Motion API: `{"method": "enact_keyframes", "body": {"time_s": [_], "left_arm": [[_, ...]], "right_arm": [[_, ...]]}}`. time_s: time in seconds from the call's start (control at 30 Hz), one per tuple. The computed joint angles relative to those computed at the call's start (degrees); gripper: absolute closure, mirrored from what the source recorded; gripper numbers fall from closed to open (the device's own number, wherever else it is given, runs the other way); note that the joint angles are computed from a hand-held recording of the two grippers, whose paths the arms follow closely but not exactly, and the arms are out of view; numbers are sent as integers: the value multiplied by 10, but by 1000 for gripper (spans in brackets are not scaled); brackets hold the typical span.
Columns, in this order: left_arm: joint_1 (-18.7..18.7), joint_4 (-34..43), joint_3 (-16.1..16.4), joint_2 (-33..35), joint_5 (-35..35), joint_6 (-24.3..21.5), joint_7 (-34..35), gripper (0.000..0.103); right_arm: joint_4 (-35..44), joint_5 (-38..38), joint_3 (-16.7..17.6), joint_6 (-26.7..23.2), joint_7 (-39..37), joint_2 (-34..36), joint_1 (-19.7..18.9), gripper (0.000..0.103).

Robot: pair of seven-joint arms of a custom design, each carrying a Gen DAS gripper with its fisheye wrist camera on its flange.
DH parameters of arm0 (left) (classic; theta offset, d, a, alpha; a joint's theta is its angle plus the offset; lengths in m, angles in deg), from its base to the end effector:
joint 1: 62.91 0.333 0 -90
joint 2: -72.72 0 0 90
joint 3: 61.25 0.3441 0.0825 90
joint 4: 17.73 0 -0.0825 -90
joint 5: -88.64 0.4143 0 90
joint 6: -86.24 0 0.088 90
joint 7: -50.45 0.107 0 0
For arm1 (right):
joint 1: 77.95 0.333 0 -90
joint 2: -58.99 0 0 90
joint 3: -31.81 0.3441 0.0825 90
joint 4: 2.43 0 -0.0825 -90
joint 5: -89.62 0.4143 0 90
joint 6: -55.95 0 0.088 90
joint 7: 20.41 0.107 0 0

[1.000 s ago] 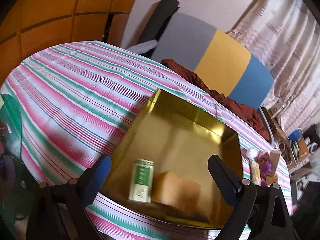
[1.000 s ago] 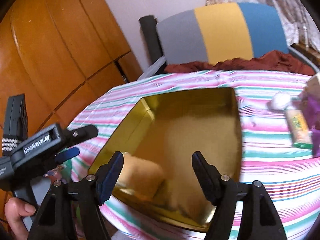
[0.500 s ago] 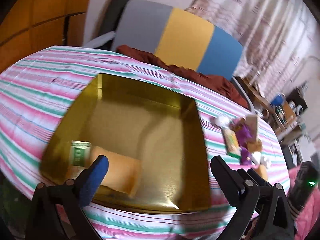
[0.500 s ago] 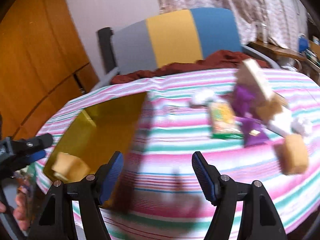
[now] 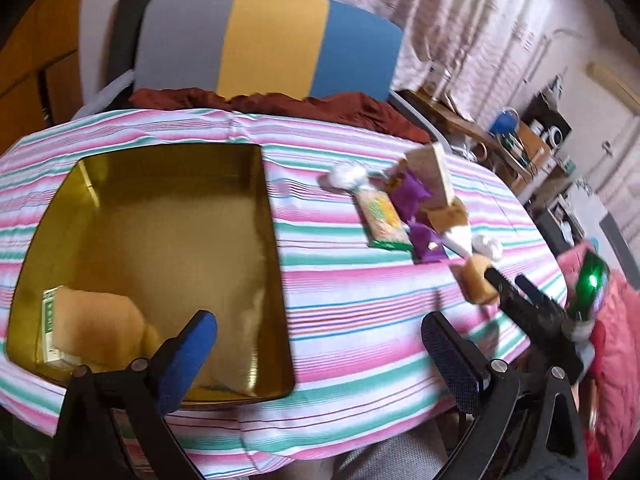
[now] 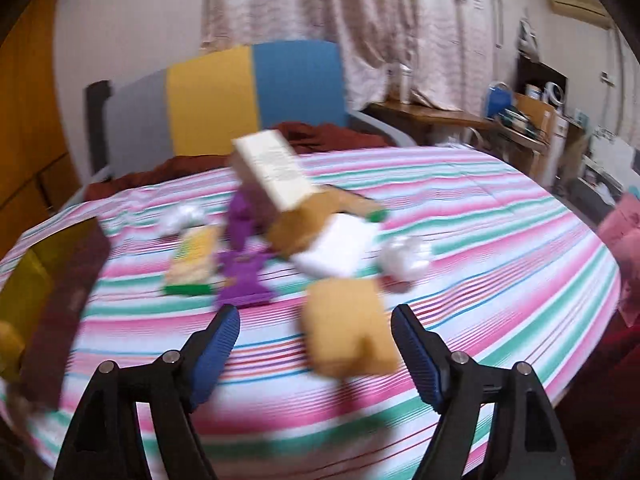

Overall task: Organize objects
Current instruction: 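Return both tools to the items and grasp another yellow sponge with the right tool, then grasp the purple snack packet with the left tool while the right tool holds the sponge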

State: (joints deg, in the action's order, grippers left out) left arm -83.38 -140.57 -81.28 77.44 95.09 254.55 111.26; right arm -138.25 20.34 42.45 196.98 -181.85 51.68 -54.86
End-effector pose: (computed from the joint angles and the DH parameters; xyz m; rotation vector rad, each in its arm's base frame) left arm 0.4733 -0.4081 0.4613 -1.6778 2.2456 -1.0240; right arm 0.4334 0.2917 0.4043 -1.3700 2.0437 -0.9049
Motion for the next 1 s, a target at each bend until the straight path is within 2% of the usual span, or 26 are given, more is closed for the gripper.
{"method": "enact_keyframes", "body": {"time_s": [0.17,0.23,0.4,0.47,0.5,0.53,0.7,0.9,1.0], "left_arm": [[-5,25,-13,21,-12,-22,22,0],[-10,33,-14,27,-1,-27,18,0],[-18,57,-17,47,22,-45,7,0],[-21,67,-18,56,32,-49,5,0],[-25,72,-16,60,43,-52,-3,0],[-30,79,-14,65,55,-55,-13,0],[-43,119,-13,101,95,-61,-37,0],[-53,176,-21,152,107,-61,-48,0],[-72,218,-9,184,130,-72,-71,0]], "right_arm": [[-25,-7,-28,82,5,-3,-31,23],[-21,-15,-28,95,4,8,-37,23],[-4,-37,-16,55,12,35,-28,24],[-7,-68,-20,61,47,39,-26,35],[-8,-84,-23,71,65,41,-27,44],[-9,-94,-25,79,79,42,-27,44],[-9,-131,-23,49,123,44,-18,47],[-10,-150,-18,-27,162,39,-9,48],[-15,-159,-26,-14,190,36,-15,48]]}}
